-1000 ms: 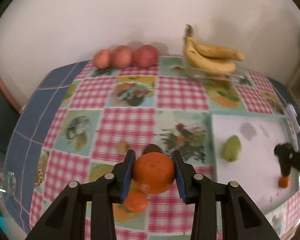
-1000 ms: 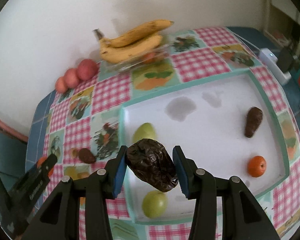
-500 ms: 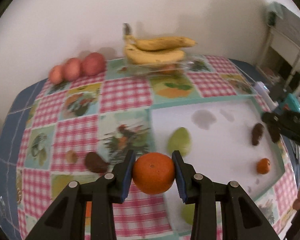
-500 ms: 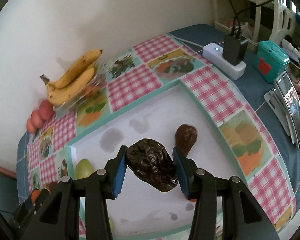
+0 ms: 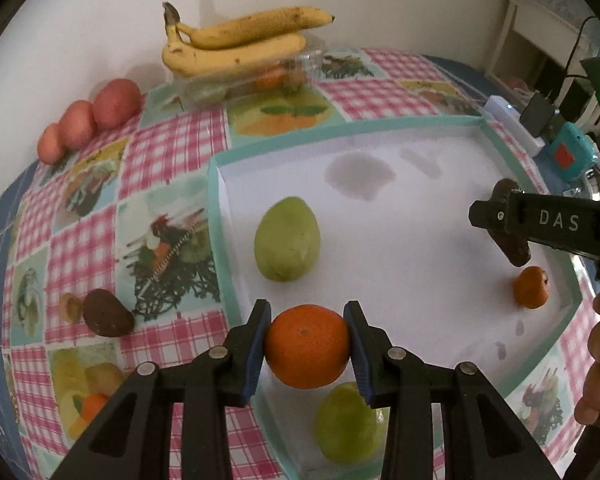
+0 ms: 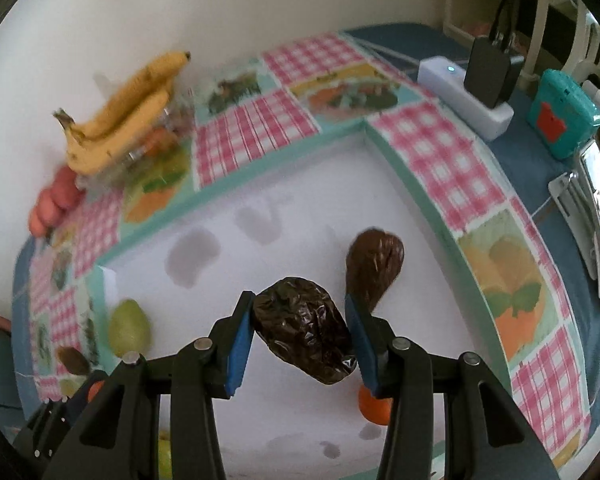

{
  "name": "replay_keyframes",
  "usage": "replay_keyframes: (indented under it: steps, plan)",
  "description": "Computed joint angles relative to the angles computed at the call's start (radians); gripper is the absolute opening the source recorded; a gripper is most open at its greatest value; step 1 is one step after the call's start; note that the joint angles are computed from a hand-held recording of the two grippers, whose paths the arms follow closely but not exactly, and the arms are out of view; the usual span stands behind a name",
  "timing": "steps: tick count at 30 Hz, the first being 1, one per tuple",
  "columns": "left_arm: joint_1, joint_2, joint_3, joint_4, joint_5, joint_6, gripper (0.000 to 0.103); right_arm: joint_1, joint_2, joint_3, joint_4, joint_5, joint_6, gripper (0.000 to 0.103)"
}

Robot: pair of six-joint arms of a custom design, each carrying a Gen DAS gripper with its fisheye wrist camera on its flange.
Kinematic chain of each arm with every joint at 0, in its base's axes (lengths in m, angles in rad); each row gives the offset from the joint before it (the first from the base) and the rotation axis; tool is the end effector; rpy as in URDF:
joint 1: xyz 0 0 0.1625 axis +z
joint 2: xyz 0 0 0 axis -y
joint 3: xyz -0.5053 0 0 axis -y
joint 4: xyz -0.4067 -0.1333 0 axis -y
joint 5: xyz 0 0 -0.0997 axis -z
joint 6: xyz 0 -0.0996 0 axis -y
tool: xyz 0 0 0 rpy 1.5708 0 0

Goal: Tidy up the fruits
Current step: 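Carry the mandarin into the white tray with the left tool while the right tool places the avocado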

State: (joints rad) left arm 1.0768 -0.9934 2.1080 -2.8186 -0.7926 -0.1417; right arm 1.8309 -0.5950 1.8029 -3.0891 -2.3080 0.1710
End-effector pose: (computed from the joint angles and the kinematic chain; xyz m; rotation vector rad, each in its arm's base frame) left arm -0.0881 -0.5922 0.1637 0.3563 2.3769 -0.4601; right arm 0.2391 -0.6403 0.0258 -0.0384 -2.4301 0.5712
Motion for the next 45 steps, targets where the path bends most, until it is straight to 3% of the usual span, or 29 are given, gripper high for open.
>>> replay_keyframes:
  steps: [14, 20, 35, 38, 40, 45]
  plan:
    - [0.020, 0.021, -0.002, 0.017, -0.006, -0.001, 0.041, 0.001, 0.039, -0.033, 0.054, -0.063, -0.011, 0.048]
    - [0.021, 0.021, -0.003, 0.017, -0.008, -0.001, 0.042, 0.025, 0.084, -0.066, 0.060, -0.160, -0.068, 0.048]
    - [0.025, 0.018, -0.003, 0.012, -0.023, 0.005, 0.043, 0.022, 0.090, -0.055, 0.017, -0.162, -0.090, 0.049]
    - [0.026, 0.020, -0.006, 0.012, -0.026, 0.008, 0.044, 0.023, 0.094, -0.058, 0.013, -0.170, -0.091, 0.053]
    - [0.027, 0.019, -0.009, 0.019, -0.033, 0.008, 0.047, 0.019, 0.091, -0.056, 0.017, -0.174, -0.074, 0.061]
    - [0.028, 0.004, -0.018, 0.051, -0.059, -0.015, 0.051, 0.017, 0.081, -0.059, 0.048, -0.160, -0.046, 0.062]
